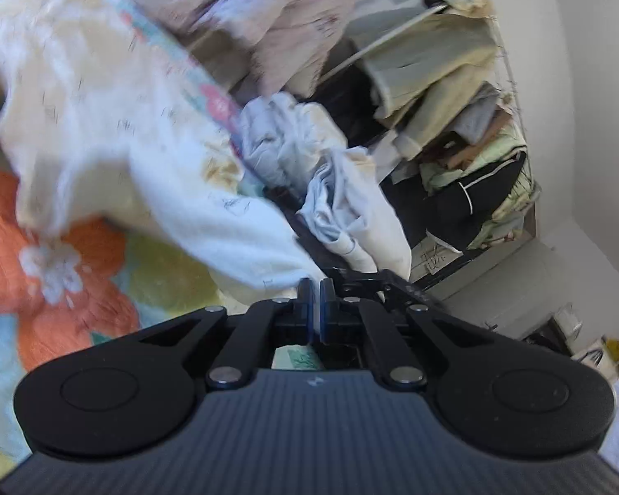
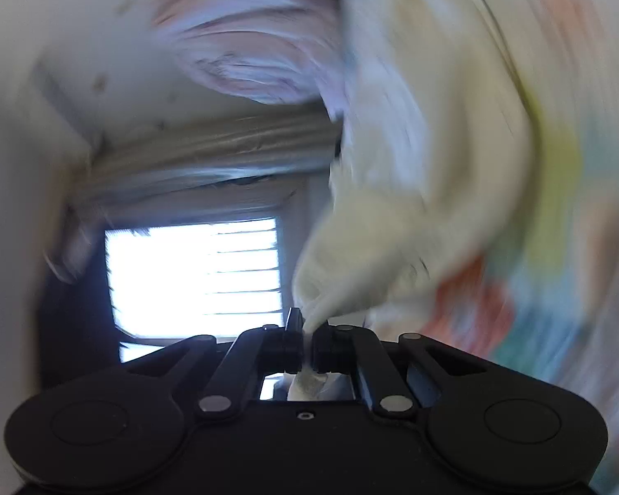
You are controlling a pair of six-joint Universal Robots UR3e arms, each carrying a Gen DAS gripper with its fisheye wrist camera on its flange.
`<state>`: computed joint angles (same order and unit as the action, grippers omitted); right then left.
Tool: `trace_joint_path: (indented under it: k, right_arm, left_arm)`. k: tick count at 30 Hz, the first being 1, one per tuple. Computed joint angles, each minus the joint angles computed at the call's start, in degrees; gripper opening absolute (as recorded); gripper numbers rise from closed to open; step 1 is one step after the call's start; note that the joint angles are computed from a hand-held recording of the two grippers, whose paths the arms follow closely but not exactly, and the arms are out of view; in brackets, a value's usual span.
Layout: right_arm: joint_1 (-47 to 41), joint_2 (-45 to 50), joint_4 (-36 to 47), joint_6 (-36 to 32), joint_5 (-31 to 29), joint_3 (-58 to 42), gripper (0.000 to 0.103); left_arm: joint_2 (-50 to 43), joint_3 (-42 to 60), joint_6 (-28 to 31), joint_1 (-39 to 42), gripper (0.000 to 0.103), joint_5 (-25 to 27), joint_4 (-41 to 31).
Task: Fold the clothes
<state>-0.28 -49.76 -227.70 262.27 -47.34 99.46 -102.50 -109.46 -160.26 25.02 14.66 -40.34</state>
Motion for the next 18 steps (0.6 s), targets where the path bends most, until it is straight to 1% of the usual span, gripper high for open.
trace_joint_path:
  k: [1, 2, 3, 4, 5, 7, 9, 10, 11, 13, 15, 16, 18]
  right_arm:
    - [-1.10, -6.00, 6.07, -10.04, -1.15, 3.49, 0.006]
    - [-1.86, -12.00, 11.52, -20.43, -3.15, 6.42, 0.006]
    - [-2.60, -18.00, 16.10, -28.72, -5.90, 9.33, 0.006]
    - [-3.57, -24.00, 21.96, -34.80, -7.53, 11.80, 0.006]
    - [-4.15, -30.00, 30.21, -40.08, -9.54, 13.61, 0.006]
    - [-4.75, -38.21, 41.76, -48.50, -14.33, 15.06, 0.006]
    - [-3.23, -40.21, 47.39, -50.25, -19.78, 16.13, 0.006]
    - [-3.40, -40.12, 47.51, -50.25, -20.32, 17.66, 0.006]
    - [-3.67, -39.25, 46.35, -49.40, -20.66, 19.59, 0.006]
    - [-4.26, -36.97, 43.81, -47.56, -21.13, 23.04, 0.006]
    - [-5.85, -33.93, 39.62, -44.89, -18.86, 25.77, 0.006]
    - [-6.62, -33.01, 38.81, -44.60, -17.45, 26.38, 0.006]
    - [-6.08, -32.07, 39.17, -44.78, -17.16, 26.02, 0.006]
  left_arm:
    - [2.50, -0.82, 3.41, 1.17, 0.005, 0.94, -1.73]
    - [4.80, -1.77, 6.30, 2.37, 0.010, 2.37, -2.45]
    - [6.82, -2.96, 8.45, 3.58, 0.013, 4.50, -1.67]
    - [8.77, -4.15, 10.50, 4.79, 0.022, 6.53, -0.67]
    - [10.25, -5.18, 11.91, 5.76, 0.031, 8.98, 1.07]
    - [11.48, -7.03, 12.01, 6.48, 0.035, 16.97, 7.99]
    - [11.40, -8.87, 12.07, 6.41, 0.036, 25.03, 16.12]
    - [10.75, -9.98, 12.16, 6.03, 0.042, 29.19, 21.30]
    - [9.83, -10.74, 12.65, 5.43, 0.045, 33.40, 25.86]
    - [7.38, -10.90, 14.83, 4.10, 0.046, 39.95, 31.41]
    - [4.85, -10.11, 16.85, 3.52, 0.050, 43.75, 33.90]
    - [3.66, -9.22, 17.11, 3.22, 0.053, 44.75, 34.11]
    - [1.23, -7.14, 16.84, 2.66, 0.055, 45.39, 34.26]
